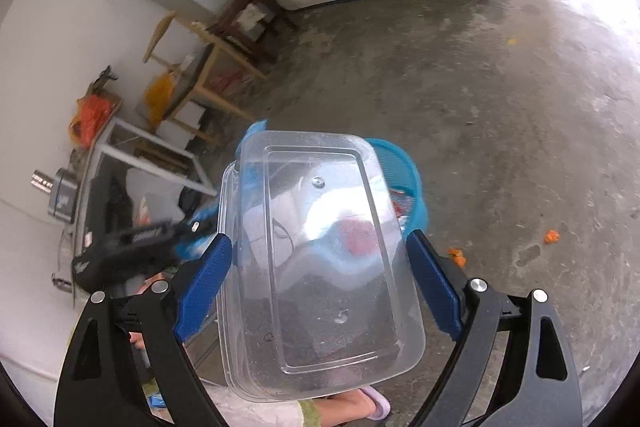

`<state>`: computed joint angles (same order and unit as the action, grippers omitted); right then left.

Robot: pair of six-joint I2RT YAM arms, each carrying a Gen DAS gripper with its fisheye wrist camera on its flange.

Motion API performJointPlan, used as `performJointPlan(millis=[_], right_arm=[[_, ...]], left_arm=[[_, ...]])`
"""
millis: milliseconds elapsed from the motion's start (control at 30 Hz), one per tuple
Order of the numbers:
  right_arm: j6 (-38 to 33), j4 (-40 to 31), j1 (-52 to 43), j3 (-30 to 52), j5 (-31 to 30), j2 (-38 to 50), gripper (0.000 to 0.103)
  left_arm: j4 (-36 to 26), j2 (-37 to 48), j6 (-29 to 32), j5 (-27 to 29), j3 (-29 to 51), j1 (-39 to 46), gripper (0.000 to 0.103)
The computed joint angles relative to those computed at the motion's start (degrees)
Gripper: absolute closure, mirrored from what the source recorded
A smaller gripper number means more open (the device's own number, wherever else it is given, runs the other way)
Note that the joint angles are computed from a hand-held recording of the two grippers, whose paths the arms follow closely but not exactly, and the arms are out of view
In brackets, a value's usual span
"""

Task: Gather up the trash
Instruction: 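Carry both items over the blue wastebasket and open both tools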

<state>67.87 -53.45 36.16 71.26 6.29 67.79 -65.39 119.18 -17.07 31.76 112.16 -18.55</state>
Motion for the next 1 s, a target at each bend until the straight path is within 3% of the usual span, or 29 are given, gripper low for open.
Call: performJointPlan(millis=[33, 67, 133, 200, 433, 700, 867, 1000], right_arm=[[0.6, -0.3, 0.0, -0.7, 0.3, -0.4, 0.017], [0.6, -0.4, -0.5, -1.4, 0.1, -1.1, 0.017], [0.5, -0.5, -1.1, -2.3, -0.1, -1.5, 0.017], [0.4, -0.2, -1.5, -3.0, -0.1, -1.2, 0.017], [-1.2, 4.4, -2.4, -3.2, -2.4, 2.8, 0.017], [-5.0, 7.7, -1.7, 4.4, -3.9, 12.7, 0.017], [-10.1, 6.1, -3.1, 13.1, -4.5, 22.1, 0.017], [-19.6, 1.6, -4.1, 24.4, -1.9, 34.6, 0.016]], left_arm=[[0.9, 0.9, -1.6, 0.2, -0.2, -0.3, 0.057], [1.7, 1.2, -2.9, 0.2, -0.8, -0.4, 0.048], [4.4, 0.9, -6.5, 1.1, -2.7, -0.3, 0.047], [5.4, -0.6, -7.6, 2.5, -4.6, 0.3, 0.039], [2.4, -7.3, -3.3, 5.4, -4.6, 3.9, 0.037], [-4.1, -17.4, 3.4, 9.9, -3.2, 13.1, 0.036], [-12.5, -25.7, 12.9, 10.9, -2.3, 21.9, 0.030], [-19.9, -33.6, 24.1, 13.4, -5.1, 32.1, 0.026]])
